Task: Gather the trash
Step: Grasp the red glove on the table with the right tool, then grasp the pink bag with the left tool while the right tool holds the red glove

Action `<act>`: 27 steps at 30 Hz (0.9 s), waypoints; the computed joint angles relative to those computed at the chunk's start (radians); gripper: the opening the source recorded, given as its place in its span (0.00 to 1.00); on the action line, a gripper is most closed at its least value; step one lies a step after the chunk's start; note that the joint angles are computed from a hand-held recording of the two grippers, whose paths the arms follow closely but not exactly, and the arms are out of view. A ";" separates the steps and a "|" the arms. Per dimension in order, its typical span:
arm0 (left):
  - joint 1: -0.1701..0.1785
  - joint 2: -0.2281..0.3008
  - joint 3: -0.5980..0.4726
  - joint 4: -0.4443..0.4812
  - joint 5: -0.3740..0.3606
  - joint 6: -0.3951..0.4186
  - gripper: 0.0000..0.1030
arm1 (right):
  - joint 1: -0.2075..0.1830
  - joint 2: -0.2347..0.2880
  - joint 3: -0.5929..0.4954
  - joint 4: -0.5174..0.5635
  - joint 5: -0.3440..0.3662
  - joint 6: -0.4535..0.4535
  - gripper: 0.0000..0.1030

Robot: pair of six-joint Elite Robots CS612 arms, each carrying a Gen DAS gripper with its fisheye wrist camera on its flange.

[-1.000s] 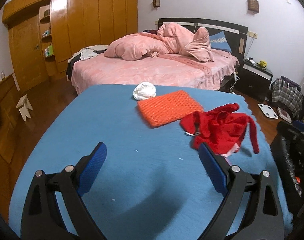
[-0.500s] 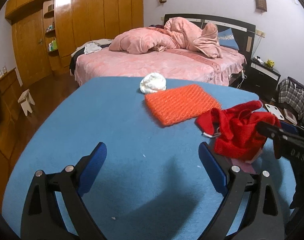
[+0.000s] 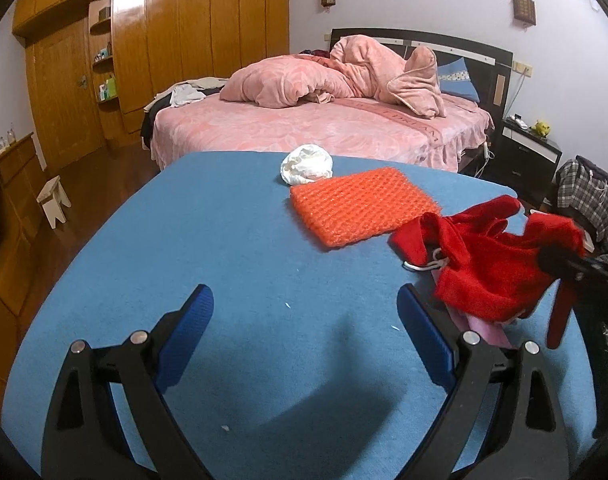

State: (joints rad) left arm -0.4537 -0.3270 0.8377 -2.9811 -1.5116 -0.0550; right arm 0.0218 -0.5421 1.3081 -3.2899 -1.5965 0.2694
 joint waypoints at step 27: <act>-0.048 -0.004 0.004 0.094 -0.126 0.085 0.83 | -0.025 -0.079 0.167 -0.038 -0.080 0.085 0.10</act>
State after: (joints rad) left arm -0.5020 -0.3313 0.8418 -2.8870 -1.6378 0.0296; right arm -0.0035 -0.6211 1.4750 -3.3281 -1.6767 0.3543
